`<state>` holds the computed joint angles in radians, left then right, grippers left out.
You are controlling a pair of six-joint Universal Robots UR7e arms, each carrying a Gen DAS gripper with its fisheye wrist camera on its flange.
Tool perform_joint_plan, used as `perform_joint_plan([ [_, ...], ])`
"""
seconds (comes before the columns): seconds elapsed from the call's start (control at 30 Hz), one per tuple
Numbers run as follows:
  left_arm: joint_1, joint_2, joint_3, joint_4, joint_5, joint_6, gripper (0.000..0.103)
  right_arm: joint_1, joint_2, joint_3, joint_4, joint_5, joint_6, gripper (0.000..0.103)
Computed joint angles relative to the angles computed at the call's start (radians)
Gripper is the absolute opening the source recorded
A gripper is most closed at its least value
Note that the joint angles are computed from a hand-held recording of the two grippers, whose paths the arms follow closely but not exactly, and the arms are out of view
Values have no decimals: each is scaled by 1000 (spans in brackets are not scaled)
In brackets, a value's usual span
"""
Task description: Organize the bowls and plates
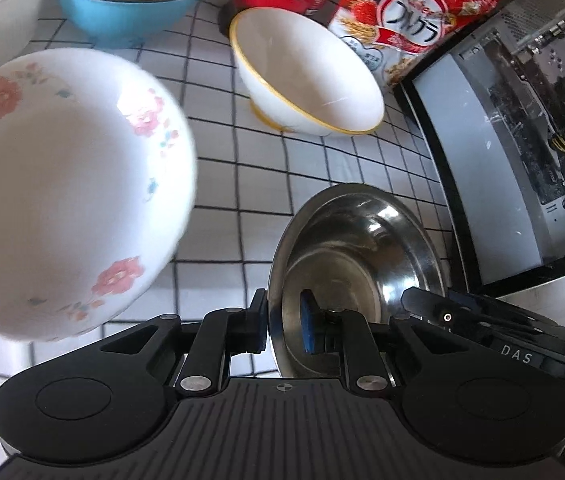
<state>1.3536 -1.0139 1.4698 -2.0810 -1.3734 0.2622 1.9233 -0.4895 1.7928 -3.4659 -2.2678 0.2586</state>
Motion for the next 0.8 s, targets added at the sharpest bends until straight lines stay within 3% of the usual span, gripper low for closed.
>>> perform_joint_plan([
  [0.23, 33, -23, -78, 33, -20, -58, 18, 40, 43, -122, 56, 27, -36, 49],
  [0.6, 96, -29, -230, -28, 2, -117, 21, 68, 231, -531, 255, 117, -185, 50],
  [0.8, 116, 26, -332, -16, 17, -106, 21, 70, 315, -711, 380, 118, -197, 50],
])
